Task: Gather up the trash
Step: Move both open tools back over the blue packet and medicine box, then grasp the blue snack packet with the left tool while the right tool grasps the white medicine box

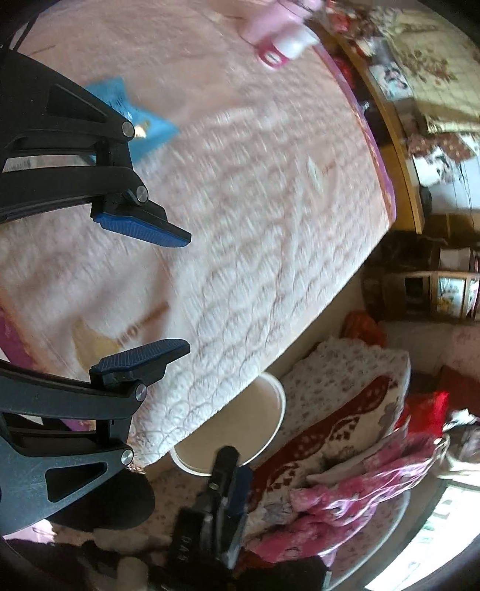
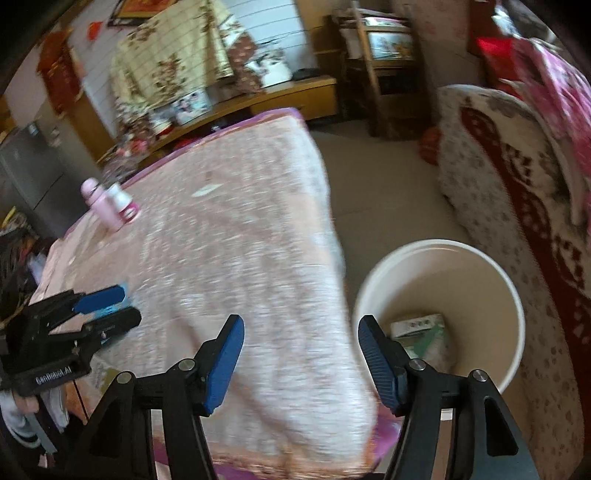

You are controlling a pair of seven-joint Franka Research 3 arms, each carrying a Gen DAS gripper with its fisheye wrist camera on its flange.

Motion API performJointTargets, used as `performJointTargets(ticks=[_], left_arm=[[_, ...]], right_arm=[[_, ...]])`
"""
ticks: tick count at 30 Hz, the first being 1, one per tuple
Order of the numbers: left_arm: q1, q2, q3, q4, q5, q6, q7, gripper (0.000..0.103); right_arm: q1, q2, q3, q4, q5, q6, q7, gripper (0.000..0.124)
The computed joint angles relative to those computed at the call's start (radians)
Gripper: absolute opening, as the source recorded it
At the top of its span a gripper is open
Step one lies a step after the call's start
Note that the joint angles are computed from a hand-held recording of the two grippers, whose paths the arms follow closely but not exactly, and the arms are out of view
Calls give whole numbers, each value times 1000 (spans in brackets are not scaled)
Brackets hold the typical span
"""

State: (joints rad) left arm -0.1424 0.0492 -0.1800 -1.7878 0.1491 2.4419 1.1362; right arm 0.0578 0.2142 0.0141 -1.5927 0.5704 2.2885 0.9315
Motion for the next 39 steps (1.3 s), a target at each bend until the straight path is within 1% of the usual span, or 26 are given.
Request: performJointTargets(ticks=[4, 8, 11, 15, 17, 19, 23, 26, 31, 32, 35, 37, 39], left_arm=[[22, -99, 19, -91, -27, -1, 37, 50], [35, -203, 38, -191, -40, -23, 65, 50], [48, -272, 38, -266, -4, -67, 38, 50], [57, -311, 49, -323, 8, -113, 23, 50], [64, -311, 54, -336, 12, -130, 14, 50], [67, -286, 57, -323, 14, -151, 25, 50], [76, -227, 52, -294, 45, -151, 23, 50], [90, -165, 38, -251, 135, -159, -22, 50], [114, -91, 53, -195, 239, -143, -112, 50], [120, -83, 59, -186, 251, -145, -128, 50], [147, -83, 82, -181, 223, -131, -151, 50], [166, -110, 97, -203, 188, -106, -146, 50], [182, -147, 107, -233, 177, -90, -137, 50]], right_arm=[[29, -17, 26, -24, 6, -39, -32, 62], [70, -30, 38, -57, -18, -43, -47, 62], [92, -28, 47, -66, -23, -71, -67, 62], [131, -24, 59, -78, -48, -78, -73, 62], [141, -20, 63, -77, -48, -85, -75, 62], [150, -17, 64, -74, -51, -93, -74, 62], [161, -33, 69, -85, -52, -133, -100, 62], [163, -55, 67, -104, -50, -184, -133, 62], [175, -83, 69, -144, -50, -267, -187, 62], [179, -89, 70, -155, -51, -283, -201, 62], [199, -94, 77, -175, -69, -323, -230, 62], [218, -93, 82, -191, -99, -302, -233, 62], [234, -96, 86, -213, -109, -231, -236, 62]])
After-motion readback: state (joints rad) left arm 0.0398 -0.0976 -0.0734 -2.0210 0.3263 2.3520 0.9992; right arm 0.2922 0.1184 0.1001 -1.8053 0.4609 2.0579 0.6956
